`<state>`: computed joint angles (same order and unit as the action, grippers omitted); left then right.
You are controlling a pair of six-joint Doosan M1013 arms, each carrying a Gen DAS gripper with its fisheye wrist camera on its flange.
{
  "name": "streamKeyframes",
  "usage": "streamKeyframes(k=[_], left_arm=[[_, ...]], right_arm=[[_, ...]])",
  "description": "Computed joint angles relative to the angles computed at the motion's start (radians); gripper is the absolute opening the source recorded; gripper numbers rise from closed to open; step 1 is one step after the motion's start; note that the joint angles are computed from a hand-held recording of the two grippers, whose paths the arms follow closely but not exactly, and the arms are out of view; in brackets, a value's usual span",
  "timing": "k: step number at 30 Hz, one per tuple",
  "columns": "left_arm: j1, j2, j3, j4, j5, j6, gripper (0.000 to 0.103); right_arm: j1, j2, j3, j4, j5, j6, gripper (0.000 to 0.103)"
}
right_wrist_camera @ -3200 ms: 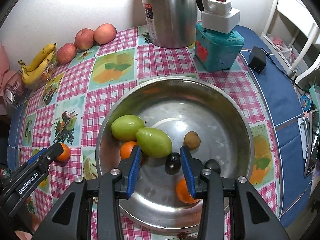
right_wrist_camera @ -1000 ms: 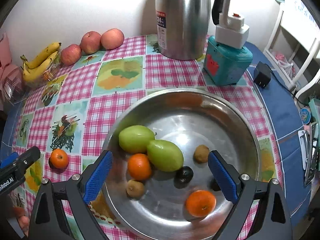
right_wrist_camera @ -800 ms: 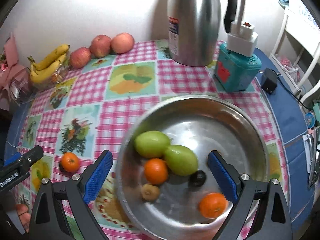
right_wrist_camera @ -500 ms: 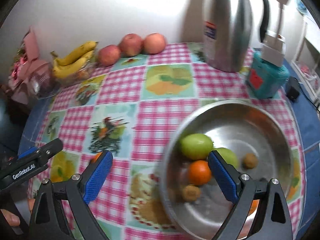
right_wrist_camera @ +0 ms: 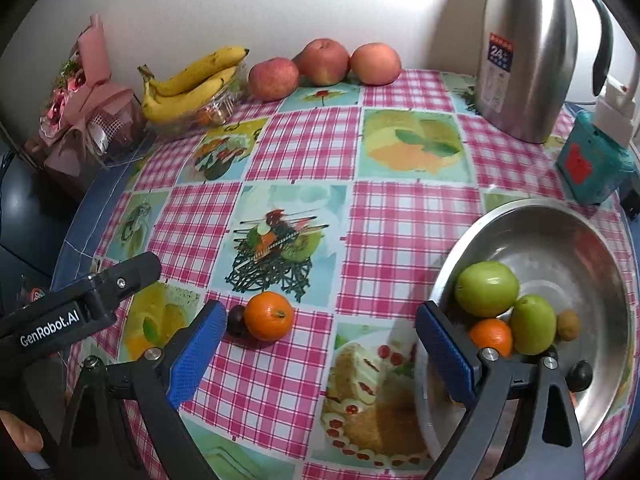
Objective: Organize fruits
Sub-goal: 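Close the right tool on the loose orange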
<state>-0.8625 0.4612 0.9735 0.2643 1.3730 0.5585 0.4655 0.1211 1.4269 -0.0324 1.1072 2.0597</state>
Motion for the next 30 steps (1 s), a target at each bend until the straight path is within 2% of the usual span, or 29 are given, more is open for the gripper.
streamKeyframes(k=[2, 8, 12, 15, 17, 21, 23, 30], left_arm=[[0.007, 0.0, 0.011, -0.03, -0.014, -0.008, 0.103], [0.019, 0.015, 0.012, -0.079, 0.006, -0.01, 0.103], [0.024, 0.013, 0.028, -0.096, -0.017, -0.024, 0.103], [0.026, 0.012, 0.032, -0.096, -0.021, -0.029, 0.103], [0.027, 0.009, 0.037, -0.094, -0.029, -0.035, 0.103], [0.03, 0.007, 0.039, -0.104, -0.041, -0.041, 0.103], [0.031, 0.005, 0.042, -0.114, -0.045, -0.045, 0.103], [0.031, 0.008, 0.037, -0.119, -0.032, -0.046, 0.103]], right_arm=[[0.001, 0.005, 0.002, 0.01, 0.0, -0.004, 0.096], [-0.003, 0.02, 0.006, 0.055, 0.005, -0.022, 0.096], [-0.002, 0.03, 0.004, 0.068, 0.011, -0.033, 0.094], [-0.003, 0.032, 0.007, 0.085, 0.002, -0.04, 0.088], [-0.004, 0.035, 0.007, 0.096, -0.004, -0.043, 0.08], [-0.007, 0.037, 0.01, 0.13, -0.012, -0.057, 0.074], [-0.007, 0.04, 0.008, 0.139, -0.011, -0.065, 0.065], [-0.006, 0.046, 0.008, 0.171, -0.017, -0.09, 0.047]])
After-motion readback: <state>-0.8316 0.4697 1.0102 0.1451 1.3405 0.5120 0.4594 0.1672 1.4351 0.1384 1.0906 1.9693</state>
